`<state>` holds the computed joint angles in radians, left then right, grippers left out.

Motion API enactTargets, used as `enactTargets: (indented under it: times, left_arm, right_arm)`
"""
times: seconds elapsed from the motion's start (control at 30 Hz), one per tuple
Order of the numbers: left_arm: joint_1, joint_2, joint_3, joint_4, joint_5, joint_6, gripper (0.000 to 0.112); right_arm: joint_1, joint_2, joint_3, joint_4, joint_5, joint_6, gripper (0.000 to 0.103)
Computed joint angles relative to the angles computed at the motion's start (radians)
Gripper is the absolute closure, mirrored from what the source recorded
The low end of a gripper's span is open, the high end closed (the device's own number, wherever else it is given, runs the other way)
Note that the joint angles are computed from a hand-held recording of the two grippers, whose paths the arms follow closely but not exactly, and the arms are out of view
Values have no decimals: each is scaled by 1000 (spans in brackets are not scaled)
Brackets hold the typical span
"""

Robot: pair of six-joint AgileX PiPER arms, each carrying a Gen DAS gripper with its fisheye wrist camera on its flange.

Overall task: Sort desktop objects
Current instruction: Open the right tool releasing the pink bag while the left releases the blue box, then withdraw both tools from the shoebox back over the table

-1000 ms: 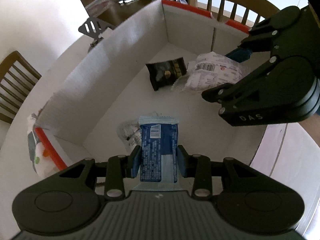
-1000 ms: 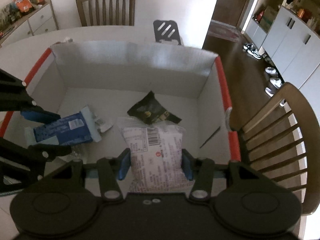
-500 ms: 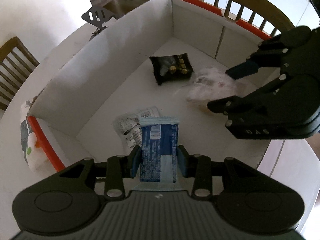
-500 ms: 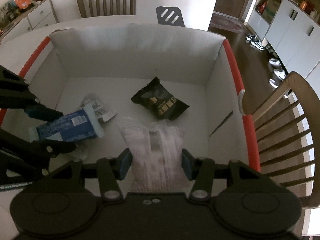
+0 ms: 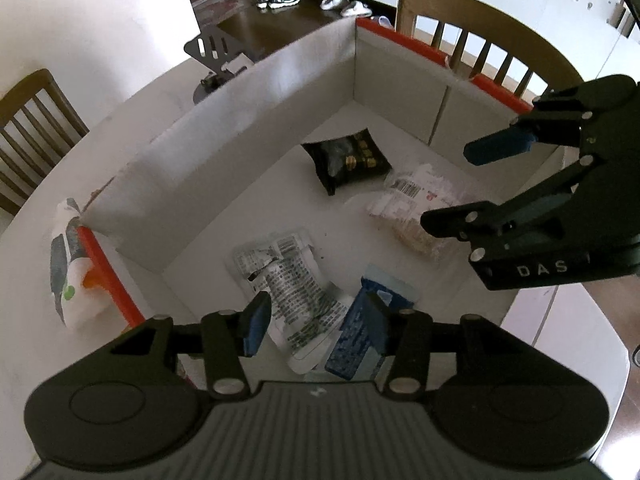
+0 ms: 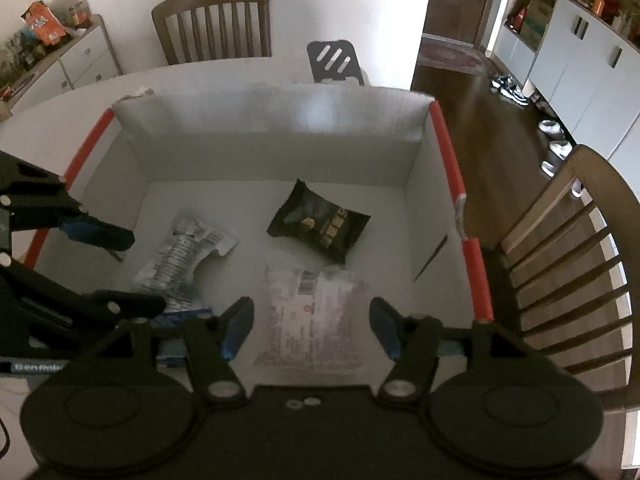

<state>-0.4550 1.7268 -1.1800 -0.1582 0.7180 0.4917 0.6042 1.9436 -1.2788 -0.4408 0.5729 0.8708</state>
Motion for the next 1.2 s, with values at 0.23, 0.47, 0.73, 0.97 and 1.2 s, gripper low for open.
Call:
enactTargets:
  times: [0.23, 0.47, 0.73, 0.97, 1.2]
  left_arm:
    - [28, -82, 47, -59, -1, 47, 64]
    - [102, -210, 116, -157, 17, 143, 64]
    - [212, -367, 216, -285, 65, 272, 64]
    - [379, -505, 297, -394, 169, 449, 64]
    - [602, -585, 319, -484, 313, 647, 64]
  right_arm:
    - [31, -55, 30, -27, 6, 33, 39]
    - [91, -132, 57, -84, 36, 124, 39]
    - [208, -189, 44, -181, 125, 278, 39]
    - [323, -179, -13, -234, 226, 397, 39]
    - [424, -111, -134, -253, 322, 458, 39]
